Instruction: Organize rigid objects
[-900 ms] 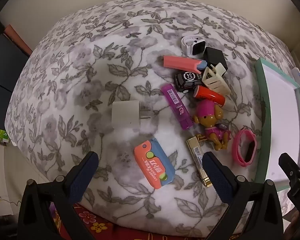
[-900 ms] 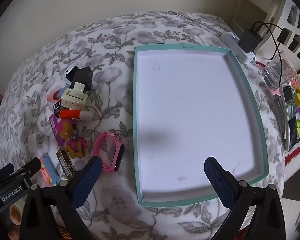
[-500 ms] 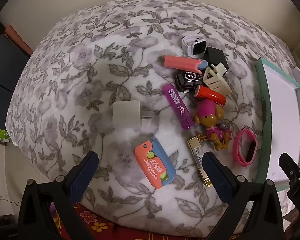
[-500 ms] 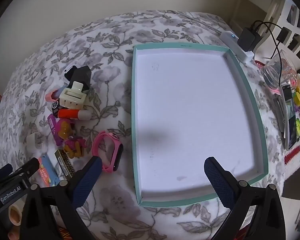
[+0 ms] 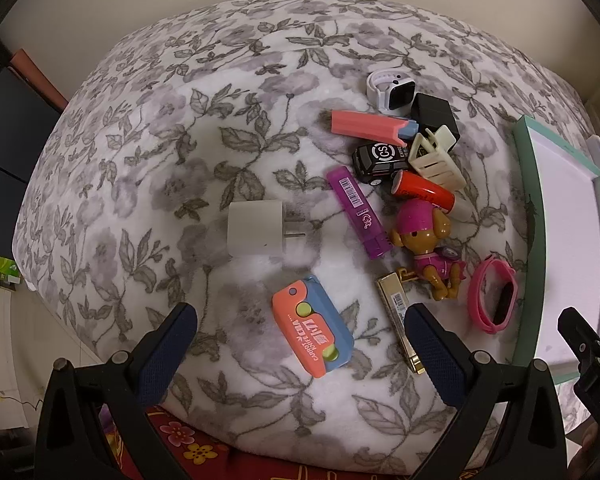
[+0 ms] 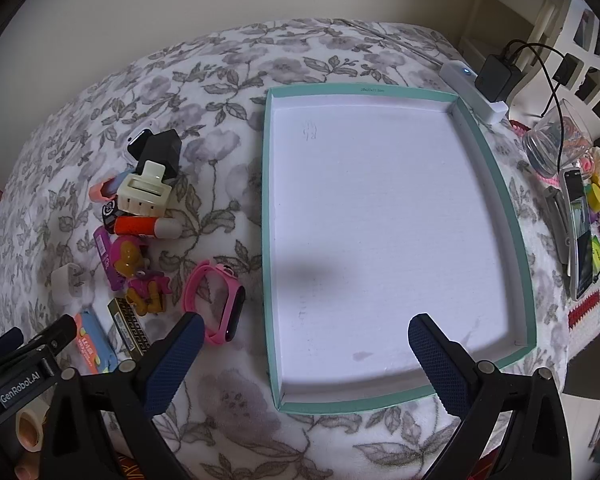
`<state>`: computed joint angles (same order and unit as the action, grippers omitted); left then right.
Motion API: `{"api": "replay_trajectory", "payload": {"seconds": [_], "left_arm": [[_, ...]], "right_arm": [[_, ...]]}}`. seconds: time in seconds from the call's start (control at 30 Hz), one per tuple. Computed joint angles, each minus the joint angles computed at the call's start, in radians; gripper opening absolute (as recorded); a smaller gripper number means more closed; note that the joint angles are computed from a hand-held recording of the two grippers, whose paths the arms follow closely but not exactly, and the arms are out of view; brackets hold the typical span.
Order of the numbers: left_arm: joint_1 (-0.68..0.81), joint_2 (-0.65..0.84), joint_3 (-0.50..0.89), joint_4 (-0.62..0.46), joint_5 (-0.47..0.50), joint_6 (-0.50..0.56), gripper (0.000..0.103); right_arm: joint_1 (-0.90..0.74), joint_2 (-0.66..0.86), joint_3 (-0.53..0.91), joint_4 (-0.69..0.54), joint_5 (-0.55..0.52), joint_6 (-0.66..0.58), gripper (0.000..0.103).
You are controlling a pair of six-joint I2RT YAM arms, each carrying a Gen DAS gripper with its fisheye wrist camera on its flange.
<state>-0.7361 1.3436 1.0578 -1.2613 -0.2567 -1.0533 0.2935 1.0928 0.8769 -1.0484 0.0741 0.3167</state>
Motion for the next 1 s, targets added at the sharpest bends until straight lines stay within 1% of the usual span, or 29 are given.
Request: {"api": "replay_trajectory", "payload": {"seconds": [0.7, 0.77, 1.0], "left_arm": [[-0.001, 0.003, 0.003, -0.003, -0.001, -0.001, 0.103], [-0.001, 0.003, 0.003, -0.003, -0.001, -0.001, 0.103], [0.0, 0.004, 0.003, -0.003, 0.0, -0.001, 0.103]], "right_arm": [[-0.002, 0.006, 0.005, -0.005, -0.001, -0.003, 0.103], [0.0, 0.023, 0.028, -0.011, 0.0, -0.002, 0.103], [-0.002, 0.013, 0.004, 0.004, -0.007, -0.005, 0.103]]}}
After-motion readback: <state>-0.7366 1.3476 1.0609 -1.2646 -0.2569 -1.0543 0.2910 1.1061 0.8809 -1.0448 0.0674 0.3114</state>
